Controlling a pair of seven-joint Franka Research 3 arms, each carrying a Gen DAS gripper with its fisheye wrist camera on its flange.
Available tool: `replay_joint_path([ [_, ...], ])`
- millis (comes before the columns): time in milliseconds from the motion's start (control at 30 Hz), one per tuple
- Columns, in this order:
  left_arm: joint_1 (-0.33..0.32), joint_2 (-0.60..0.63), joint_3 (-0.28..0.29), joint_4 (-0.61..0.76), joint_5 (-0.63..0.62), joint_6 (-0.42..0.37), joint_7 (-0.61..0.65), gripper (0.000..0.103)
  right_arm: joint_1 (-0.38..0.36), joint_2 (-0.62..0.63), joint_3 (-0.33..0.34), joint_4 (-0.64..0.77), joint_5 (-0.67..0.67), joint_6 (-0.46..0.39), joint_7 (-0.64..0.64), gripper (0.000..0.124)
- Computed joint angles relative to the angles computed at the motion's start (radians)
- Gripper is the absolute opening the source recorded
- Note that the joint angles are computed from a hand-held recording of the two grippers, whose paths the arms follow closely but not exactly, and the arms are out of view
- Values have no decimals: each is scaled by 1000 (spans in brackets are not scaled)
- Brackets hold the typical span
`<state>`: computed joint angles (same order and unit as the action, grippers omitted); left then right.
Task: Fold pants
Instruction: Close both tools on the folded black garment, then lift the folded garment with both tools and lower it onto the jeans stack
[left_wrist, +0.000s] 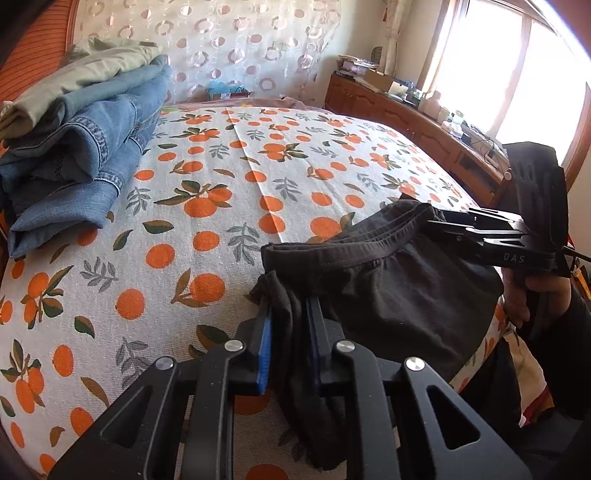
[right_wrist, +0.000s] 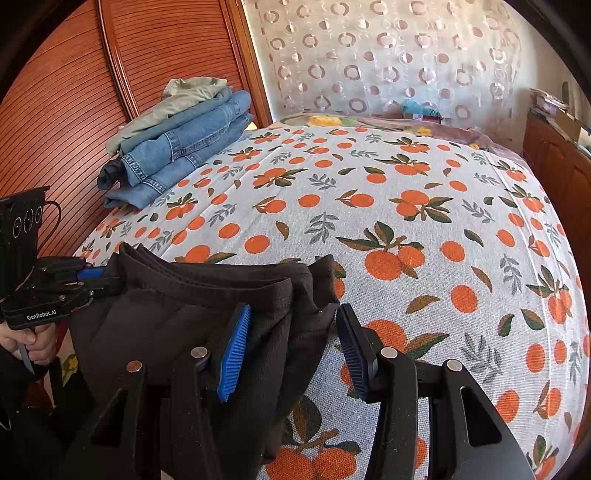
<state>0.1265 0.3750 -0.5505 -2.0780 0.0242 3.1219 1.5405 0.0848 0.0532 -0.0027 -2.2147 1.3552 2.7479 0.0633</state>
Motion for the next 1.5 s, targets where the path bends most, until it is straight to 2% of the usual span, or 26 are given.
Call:
replay_joint_path([
  [67, 10, 4, -12, -2, -2, 7, 4, 14, 0, 0, 0, 0, 0, 1, -2, 49],
  [167, 79, 17, -83, -11, -14, 27, 22, 11, 1, 0, 1, 0, 1, 4, -2, 49],
  [467, 111, -20, -114, -54, 52, 93, -48, 10, 0, 0, 0, -1, -1, -3, 0, 49],
  [500, 112, -25, -116, -60, 64, 100, -59, 10, -2, 0, -1, -1, -2, -11, 0, 46],
  [567, 102, -35, -104, -65, 88, 107, -85, 10, -5, -2, -3, -2, -14, -40, 1, 30],
  [667, 88, -39, -84, -63, 122, 108, -124, 10, -2, -13, -1, -11, -32, -46, -18, 18],
  [833, 109, -53, -96, -74, 176, 126, -173, 10, 1, -55, -8, -24, 19, -53, -62, 15],
  [967, 83, -86, -57, -88, 215, 163, -228, 10, 19, -107, -15, -27, 79, -39, -134, 14],
  [1167, 59, -139, -1, -97, 269, 230, -304, 10, 43, -123, -22, 39, 57, -28, -141, 14],
  [1367, 8, -171, 99, -63, 311, 267, -357, 10, 70, -87, -5, 143, 39, -10, -171, 14],
  [1500, -39, -167, 178, -23, 335, 280, -383, 10, 75, -17, 10, 248, 16, -19, -152, 14],
])
